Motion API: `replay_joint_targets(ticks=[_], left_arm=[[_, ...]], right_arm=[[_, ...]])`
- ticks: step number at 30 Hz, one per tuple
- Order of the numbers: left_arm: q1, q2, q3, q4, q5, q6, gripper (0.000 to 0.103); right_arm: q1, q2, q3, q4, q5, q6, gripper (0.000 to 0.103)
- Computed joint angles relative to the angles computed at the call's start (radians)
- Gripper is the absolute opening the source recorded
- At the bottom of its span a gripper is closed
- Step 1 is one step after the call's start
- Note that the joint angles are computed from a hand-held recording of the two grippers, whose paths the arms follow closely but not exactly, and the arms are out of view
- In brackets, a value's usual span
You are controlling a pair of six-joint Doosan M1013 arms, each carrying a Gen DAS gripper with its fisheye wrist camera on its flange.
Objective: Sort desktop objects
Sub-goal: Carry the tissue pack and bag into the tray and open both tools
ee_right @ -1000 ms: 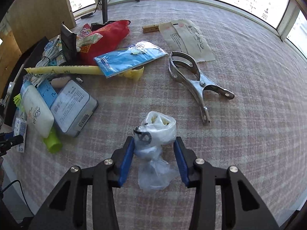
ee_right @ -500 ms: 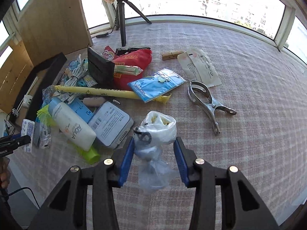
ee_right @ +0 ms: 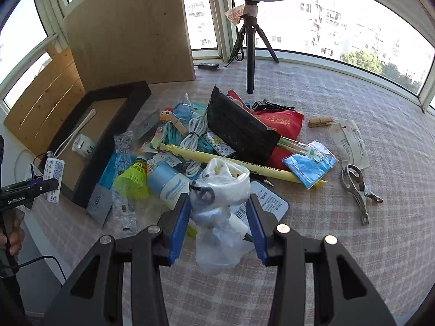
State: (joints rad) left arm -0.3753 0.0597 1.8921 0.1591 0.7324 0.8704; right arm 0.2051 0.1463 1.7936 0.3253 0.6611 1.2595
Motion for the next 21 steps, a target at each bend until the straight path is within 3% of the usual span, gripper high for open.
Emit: replay_joint_targets(ticks=[10, 15, 21], left_arm=[[0.102, -0.033, 0.019, 0.081, 0.006, 0.001, 0.050], [0.158, -0.028, 0.022, 0.078, -0.003, 0.030, 0.050], [0.218, -0.012, 0.020, 0.059, -0.014, 0.065, 0.050]], right_arm=[[0.156, 0.057, -0.100, 0.000, -0.017, 0.027, 0.041], [0.207, 0.112, -0.169, 0.043, 0.005, 0.028, 0.041], [0.268, 0.187, -0.268, 0.003, 0.024, 0.062, 0.041]])
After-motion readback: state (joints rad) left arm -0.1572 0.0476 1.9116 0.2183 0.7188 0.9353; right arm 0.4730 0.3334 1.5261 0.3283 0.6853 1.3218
